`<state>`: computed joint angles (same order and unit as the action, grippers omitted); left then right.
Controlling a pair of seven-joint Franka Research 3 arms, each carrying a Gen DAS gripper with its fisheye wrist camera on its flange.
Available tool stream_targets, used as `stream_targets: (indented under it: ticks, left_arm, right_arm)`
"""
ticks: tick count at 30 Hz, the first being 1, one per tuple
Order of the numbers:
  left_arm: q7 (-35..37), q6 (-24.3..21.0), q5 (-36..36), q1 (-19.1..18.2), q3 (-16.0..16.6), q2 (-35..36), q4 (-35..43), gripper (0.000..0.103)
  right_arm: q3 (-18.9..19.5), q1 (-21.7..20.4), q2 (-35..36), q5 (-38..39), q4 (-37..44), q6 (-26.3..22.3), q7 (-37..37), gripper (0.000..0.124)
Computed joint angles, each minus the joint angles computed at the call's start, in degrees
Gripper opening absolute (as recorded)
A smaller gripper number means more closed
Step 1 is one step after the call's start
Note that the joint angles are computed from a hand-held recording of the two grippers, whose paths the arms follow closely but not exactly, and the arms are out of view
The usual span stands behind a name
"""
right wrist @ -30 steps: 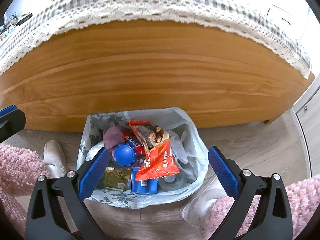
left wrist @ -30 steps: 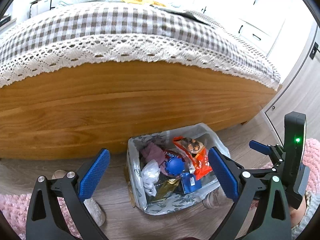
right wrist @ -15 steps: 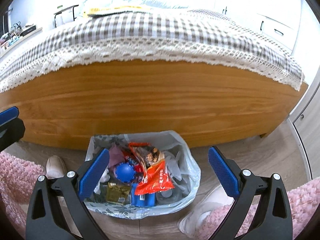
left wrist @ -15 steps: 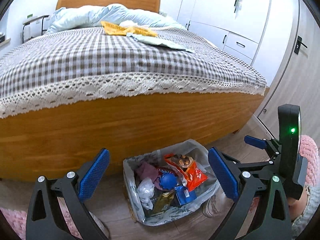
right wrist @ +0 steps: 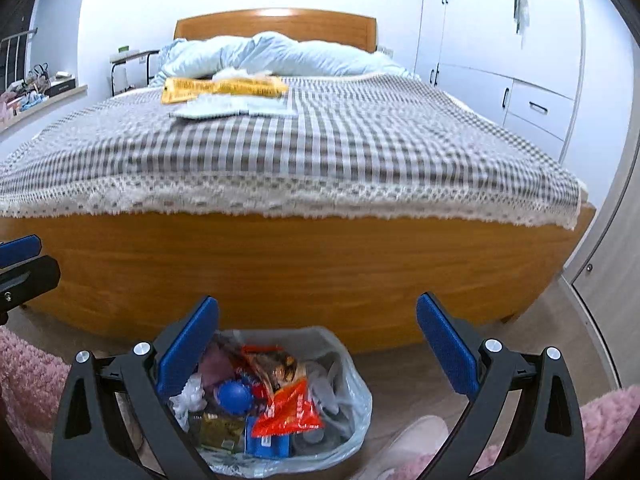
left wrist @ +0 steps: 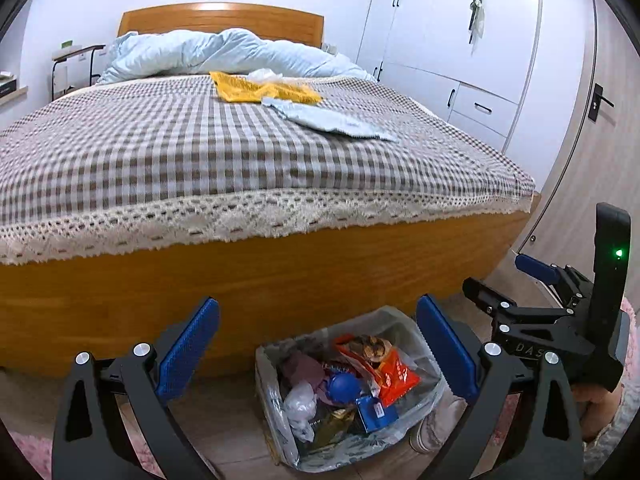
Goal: Collect trash
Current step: 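Move both open tools toward the yellow wrapper and clear plastic on the bed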
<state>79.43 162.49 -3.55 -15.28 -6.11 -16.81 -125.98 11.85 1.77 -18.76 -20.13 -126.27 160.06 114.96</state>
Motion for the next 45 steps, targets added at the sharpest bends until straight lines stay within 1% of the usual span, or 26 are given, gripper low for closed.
stream_targets:
  ticks: [3, 6, 10, 15, 18, 24, 33, 38, 42, 45]
  left_arm:
    - [0.4, 0.3, 0.1, 0.1, 0.1, 0.6, 1.1, 0.095]
    - [0.8, 0.8, 0.1, 0.2, 0.1, 1.2, 2.2, 0.095]
    - [1.1, 1.7, 0.0, 0.3, 0.0, 2.0, 3.8, 0.095]
    - [1.8, 2.9, -0.6, 0.4, 0.1, 3.5, 6.1, 0.095]
    - [2.0, 4.1, 0.0, 0.9, -0.3, 4.6, 7.8, 0.095]
    - [1.0, 5.8, 2.2, 2.4, -1.2, 7.1, 11.3, 0.095]
    - [1.0, 6.7, 3.8, 4.0, -2.1, 11.2, 17.0, 0.095]
    - [0.5, 6.6, 4.8, 5.2, -2.7, 14.2, 21.5, 0.095]
    - [0.8, 6.2, 4.9, 6.1, -3.3, 17.0, 25.7, 0.095]
    - [0.5, 5.9, 5.2, 6.8, -3.8, 18.9, 28.5, 0.095]
  right_arm:
    - [-0.1, -0.2, 0.2, -0.2, 0.6, 1.0, 0.1, 0.095]
    - [0.7, -1.2, 0.8, -1.8, 1.3, 2.3, 1.3, 0.095]
    - [0.2, -1.4, 1.7, -1.9, 2.6, 4.0, 1.0, 0.095]
    - [0.4, -2.2, 3.2, -3.0, 4.8, 6.1, 1.9, 0.095]
    - [0.1, -2.0, 4.4, -3.1, 6.6, 6.9, 1.6, 0.095]
    - [0.2, -2.5, 7.9, -7.7, 11.3, 8.3, 3.6, 0.095]
    - [-3.1, 0.6, 13.1, -13.9, 18.7, 9.8, 6.6, 0.095]
    - [-6.3, 3.9, 16.3, -10.1, 23.5, 10.0, 3.5, 0.095]
    - [-8.5, 5.9, 18.9, -9.7, 27.5, 10.0, 2.8, 0.095]
    - [-10.4, 7.5, 21.4, -11.0, 31.2, 9.3, 3.4, 0.095]
